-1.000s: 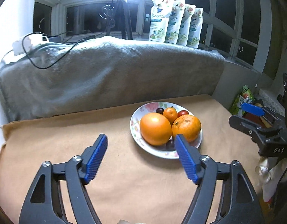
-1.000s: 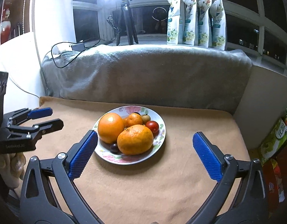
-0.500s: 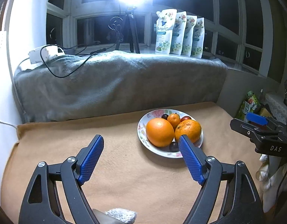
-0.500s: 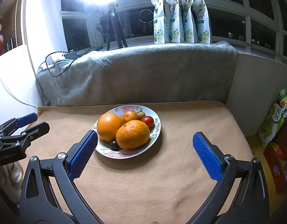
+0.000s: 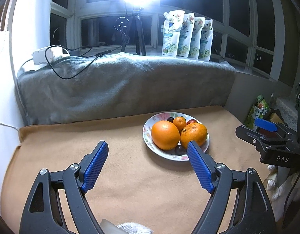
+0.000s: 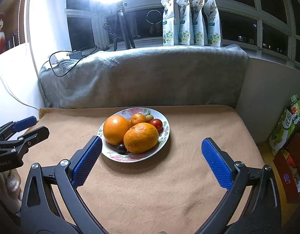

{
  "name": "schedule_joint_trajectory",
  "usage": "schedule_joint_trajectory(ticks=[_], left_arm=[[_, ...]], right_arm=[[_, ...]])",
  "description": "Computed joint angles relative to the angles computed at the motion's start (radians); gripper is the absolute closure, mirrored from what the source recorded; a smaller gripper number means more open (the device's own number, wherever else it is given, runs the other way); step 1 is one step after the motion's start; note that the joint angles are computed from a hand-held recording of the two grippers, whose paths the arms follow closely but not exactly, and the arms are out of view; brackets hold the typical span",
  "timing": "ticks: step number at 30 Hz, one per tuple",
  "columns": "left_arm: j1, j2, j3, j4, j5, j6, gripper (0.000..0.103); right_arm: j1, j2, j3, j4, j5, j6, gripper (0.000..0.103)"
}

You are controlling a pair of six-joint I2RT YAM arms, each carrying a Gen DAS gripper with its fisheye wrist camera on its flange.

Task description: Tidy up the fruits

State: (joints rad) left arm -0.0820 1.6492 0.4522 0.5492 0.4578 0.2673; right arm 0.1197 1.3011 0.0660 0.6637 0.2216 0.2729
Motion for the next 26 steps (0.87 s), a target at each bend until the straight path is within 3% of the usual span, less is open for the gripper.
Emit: schedule_joint_trajectory(ticks=[20,26], left_arm=[[0.026,-0.028,-0.029,0.008,0.026,0.004,0.020],[0.038,-0.031,-0.037,0.015,0.037,0.015,0.020]], right_arm=[[0.018,-0.015,-0.012,-0.010,0.015,0.018,0.000],[0.000,0.040,-0.014,0.032,0.008,0.028,0.000]])
